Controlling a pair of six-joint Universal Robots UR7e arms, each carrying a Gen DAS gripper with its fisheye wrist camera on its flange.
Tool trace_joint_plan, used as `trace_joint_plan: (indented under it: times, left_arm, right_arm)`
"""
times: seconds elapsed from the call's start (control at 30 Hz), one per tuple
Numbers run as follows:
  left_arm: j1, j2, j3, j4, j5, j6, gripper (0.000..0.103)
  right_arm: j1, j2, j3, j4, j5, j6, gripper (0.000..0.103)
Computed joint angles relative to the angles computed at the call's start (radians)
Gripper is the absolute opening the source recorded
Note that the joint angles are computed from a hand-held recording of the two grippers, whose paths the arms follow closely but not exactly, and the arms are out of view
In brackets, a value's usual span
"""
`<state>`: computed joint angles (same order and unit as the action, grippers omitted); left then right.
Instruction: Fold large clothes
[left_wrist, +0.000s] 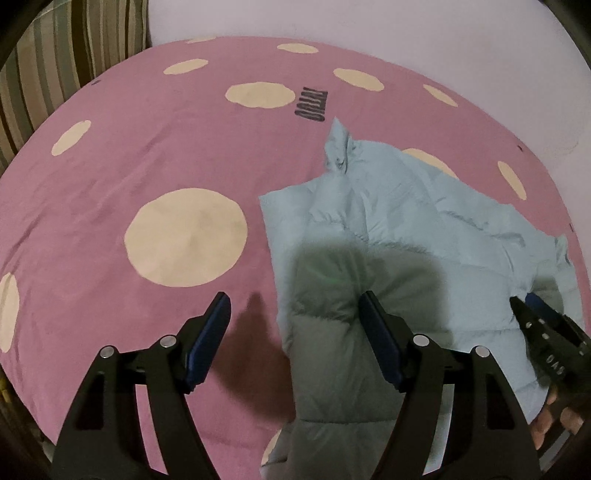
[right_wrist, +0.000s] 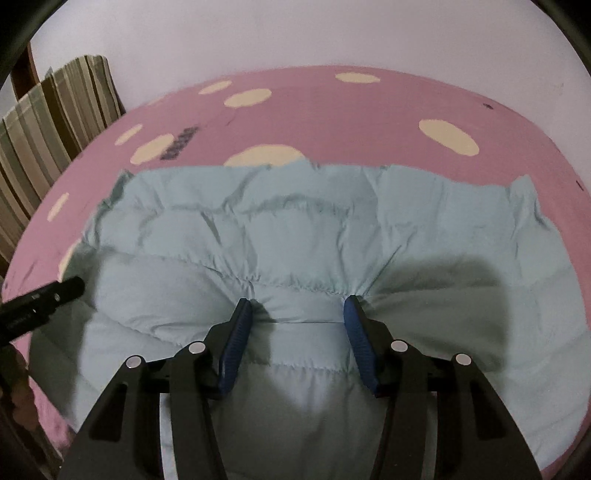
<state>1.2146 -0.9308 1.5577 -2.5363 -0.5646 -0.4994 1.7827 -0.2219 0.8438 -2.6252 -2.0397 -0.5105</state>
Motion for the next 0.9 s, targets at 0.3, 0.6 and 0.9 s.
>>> trace_joint_plan:
  times: [0.3,0.6,0.9]
  left_arm:
    - [0.02,0.039,-0.074,0.089,-0.008,-0.004,0.079]
    - [0.057,0.059,-0.099,0.073,-0.094,0.019,0.082]
    - [0.055,0.074,-0.101,0.0,-0.134,0.144,0.045]
  right_arm:
    - [-0.004,0.026,-0.015,-0.022,-0.02,-0.015,0.052]
    - [-0.004,0.029,0.001,-0.056,-0.02,-0.022,0.052]
    - [-0.004,0.035,-0.004,-0.069,-0.027,-0.035,0.052]
